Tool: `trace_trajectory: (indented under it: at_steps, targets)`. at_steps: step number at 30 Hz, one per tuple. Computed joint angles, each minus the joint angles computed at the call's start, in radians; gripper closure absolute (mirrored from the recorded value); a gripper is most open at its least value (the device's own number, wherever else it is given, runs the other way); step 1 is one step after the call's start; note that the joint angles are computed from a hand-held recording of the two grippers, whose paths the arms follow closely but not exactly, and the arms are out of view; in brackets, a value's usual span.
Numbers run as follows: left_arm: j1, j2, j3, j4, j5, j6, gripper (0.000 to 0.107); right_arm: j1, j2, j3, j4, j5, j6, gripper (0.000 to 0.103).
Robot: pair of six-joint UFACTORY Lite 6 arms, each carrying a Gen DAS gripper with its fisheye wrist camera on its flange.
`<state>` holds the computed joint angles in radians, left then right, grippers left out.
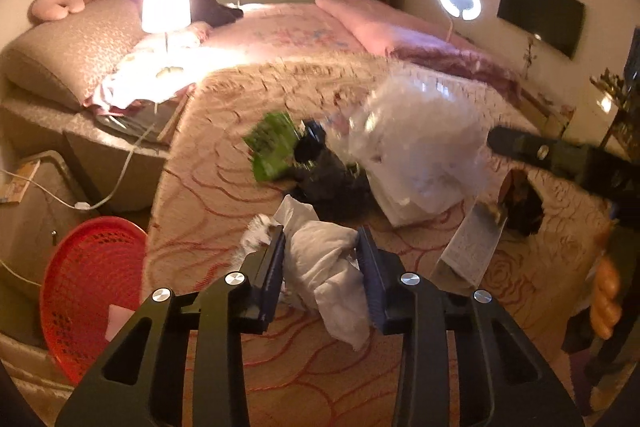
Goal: Collect trash
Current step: 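Grasp the white tissue with the left gripper while the right gripper reaches the clear plastic bag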
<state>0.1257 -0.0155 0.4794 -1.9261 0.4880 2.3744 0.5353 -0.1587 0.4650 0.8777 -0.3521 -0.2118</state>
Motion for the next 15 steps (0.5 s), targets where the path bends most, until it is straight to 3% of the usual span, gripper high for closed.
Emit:
trace_trajectory:
  at_steps: [7,15]
  targets:
    - [0.130,-0.096,-0.021,0.074,0.051,-0.045,0.073,0.023,0.021,0.018,0.047,-0.013,-0.050,0.038]
    - [0.281,-0.071,0.010,0.099,0.078,-0.027,0.073,0.037,0.073,0.089,0.145,-0.006,-0.190,0.036]
